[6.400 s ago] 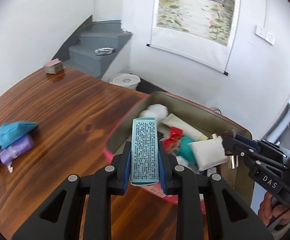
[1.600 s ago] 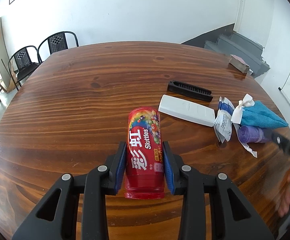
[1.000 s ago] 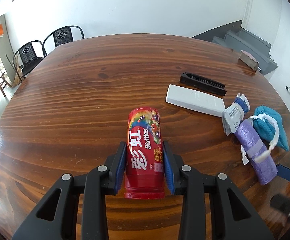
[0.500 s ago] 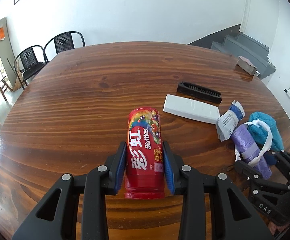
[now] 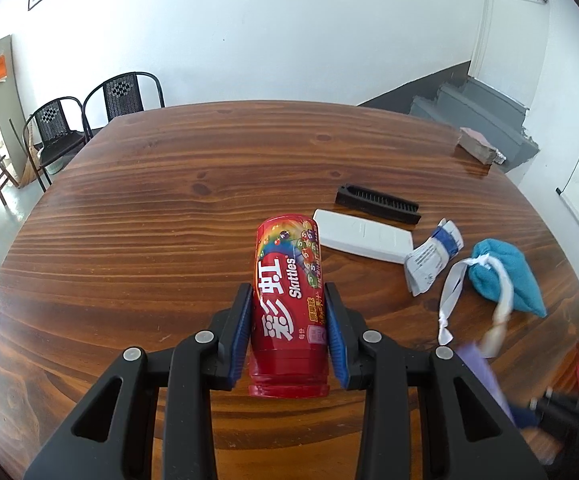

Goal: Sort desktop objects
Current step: 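Carry the Skittles can and purple roll in both tools to the tin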

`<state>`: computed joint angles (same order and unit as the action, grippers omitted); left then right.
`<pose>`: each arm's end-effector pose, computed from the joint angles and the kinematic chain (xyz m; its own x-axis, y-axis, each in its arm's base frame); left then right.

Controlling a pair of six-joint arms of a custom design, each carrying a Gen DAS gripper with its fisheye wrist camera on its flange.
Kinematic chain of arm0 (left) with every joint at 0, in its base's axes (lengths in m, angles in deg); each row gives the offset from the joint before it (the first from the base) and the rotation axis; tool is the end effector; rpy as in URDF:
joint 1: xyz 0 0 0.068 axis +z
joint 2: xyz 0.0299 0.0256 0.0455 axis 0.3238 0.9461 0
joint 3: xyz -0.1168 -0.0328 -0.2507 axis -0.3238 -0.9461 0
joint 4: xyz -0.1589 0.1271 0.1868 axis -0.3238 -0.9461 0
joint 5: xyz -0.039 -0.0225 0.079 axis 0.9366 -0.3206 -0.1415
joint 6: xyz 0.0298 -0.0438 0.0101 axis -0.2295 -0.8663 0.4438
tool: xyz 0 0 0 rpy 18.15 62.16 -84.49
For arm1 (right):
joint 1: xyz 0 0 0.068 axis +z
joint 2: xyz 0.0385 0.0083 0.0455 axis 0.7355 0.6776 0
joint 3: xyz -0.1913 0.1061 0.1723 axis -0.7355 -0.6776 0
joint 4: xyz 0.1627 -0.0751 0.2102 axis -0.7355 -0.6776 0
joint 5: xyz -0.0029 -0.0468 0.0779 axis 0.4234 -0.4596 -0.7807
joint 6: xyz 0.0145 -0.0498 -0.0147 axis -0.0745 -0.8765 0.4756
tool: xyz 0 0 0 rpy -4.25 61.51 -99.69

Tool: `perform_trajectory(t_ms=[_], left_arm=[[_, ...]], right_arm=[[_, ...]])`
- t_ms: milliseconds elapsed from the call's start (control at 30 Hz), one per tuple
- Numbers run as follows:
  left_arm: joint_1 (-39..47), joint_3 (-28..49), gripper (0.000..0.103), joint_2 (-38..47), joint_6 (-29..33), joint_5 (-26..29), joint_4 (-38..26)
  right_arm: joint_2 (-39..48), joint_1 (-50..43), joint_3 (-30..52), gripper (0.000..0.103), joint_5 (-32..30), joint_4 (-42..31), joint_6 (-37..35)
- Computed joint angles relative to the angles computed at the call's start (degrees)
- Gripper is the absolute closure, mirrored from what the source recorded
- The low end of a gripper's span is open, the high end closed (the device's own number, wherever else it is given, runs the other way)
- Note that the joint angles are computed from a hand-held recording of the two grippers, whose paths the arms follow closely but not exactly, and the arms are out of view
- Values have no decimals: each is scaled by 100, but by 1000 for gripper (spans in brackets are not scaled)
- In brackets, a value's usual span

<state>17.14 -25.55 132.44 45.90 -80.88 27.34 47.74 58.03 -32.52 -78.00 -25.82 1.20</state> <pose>0.2213 0.0039 0.1738 -0.6045 -0.3948 -0.6919 -0.4781 0.8745 -0.0814 0.2734 0.0737 0.1612 -0.6168 -0.5018 -0.6065 -0.7648 0.5644 0.3108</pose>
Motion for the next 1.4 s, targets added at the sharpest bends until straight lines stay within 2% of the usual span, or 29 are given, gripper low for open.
perform_trajectory(t_ms=[167,267,567,967,1400], left_arm=[[-235,47,66,-241,-70,-82,-145],[-440,86,66,-398,-118,-157,-241],[-1528,262,66,-638,-469,-689,-571],[-2701,399,66,-485,-1055,-1353,-902],[-3985,976,66,626,-1580,-1937,-873]], right_arm=[[-553,-412,-465,69,-434,-246,-109],[-1014,-671,-791,69,-431,-145,-82],[-1846,-1677,-1095,69,-771,-461,-130],[-2009,-2684,-1059,69,-1137,-849,-577],[-1547,-4185,-763,69,-1609,-1372,-1632]])
